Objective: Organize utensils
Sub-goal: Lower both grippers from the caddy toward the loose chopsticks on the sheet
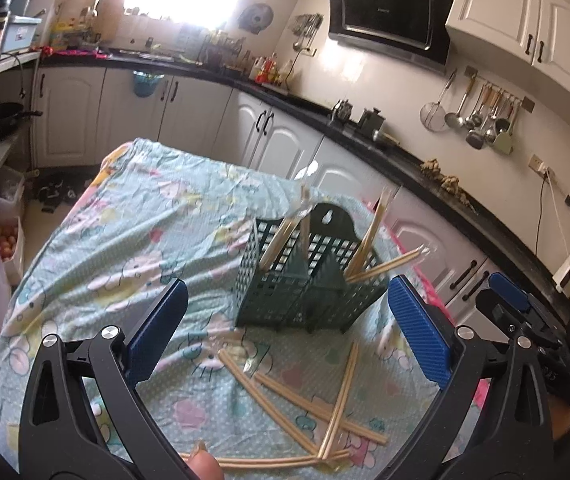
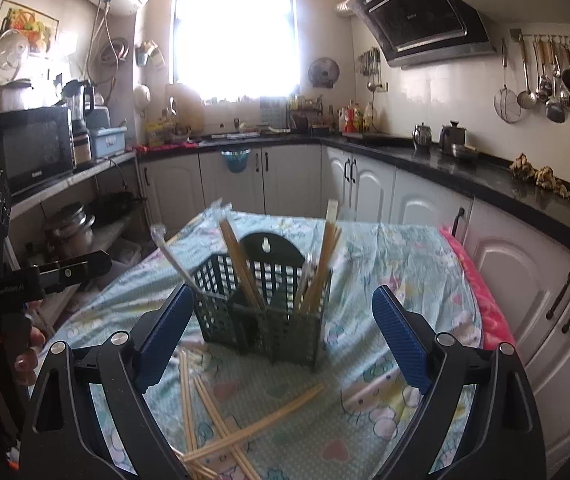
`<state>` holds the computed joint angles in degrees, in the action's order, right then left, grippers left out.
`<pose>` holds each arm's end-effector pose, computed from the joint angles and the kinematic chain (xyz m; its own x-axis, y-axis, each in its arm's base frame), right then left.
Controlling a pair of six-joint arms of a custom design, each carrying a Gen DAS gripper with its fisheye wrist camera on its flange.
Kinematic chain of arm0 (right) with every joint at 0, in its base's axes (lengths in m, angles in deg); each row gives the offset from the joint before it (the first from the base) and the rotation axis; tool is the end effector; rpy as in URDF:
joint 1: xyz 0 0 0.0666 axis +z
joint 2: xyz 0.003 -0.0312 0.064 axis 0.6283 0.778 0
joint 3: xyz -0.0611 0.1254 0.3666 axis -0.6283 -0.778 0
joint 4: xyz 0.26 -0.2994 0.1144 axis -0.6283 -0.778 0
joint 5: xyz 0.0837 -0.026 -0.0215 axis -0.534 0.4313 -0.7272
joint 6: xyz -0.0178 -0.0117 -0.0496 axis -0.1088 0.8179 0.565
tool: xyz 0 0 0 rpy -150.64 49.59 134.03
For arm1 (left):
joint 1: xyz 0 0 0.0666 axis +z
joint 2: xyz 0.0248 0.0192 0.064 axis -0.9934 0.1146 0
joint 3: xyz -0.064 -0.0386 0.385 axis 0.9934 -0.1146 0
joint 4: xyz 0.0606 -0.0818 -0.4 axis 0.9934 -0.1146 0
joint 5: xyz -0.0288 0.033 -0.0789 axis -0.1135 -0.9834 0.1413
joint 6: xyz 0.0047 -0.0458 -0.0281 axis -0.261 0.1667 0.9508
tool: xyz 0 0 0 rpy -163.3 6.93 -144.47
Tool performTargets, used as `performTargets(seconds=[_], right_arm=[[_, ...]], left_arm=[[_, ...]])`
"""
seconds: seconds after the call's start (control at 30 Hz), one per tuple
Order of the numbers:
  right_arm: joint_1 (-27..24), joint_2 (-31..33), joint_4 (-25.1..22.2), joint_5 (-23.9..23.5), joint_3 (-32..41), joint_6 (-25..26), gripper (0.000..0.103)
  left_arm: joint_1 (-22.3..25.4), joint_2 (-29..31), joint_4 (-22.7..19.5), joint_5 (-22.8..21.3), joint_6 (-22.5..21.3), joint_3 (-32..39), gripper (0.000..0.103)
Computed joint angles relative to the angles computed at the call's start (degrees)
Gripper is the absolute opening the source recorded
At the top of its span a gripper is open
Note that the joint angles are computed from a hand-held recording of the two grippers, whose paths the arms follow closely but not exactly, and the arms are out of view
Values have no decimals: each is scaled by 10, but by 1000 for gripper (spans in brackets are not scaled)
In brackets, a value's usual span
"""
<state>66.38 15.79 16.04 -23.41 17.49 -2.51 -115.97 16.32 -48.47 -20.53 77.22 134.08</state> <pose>0.4339 0.2171 0.5964 -0.4214 -0.0641 -0.9046 -0.2402 0.9698 0.0432 0.4822 -0.3051 0.5805 -0.5808 -0.1691 -0.7962 0.2418 0.8982 -0.3672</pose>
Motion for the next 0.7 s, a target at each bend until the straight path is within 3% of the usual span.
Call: performTargets(seconds=[0.7], right_arm=[[-2, 28, -76, -27, -27, -39, 88]], left_arm=[[-1, -42, -57, 13, 40, -110, 92]])
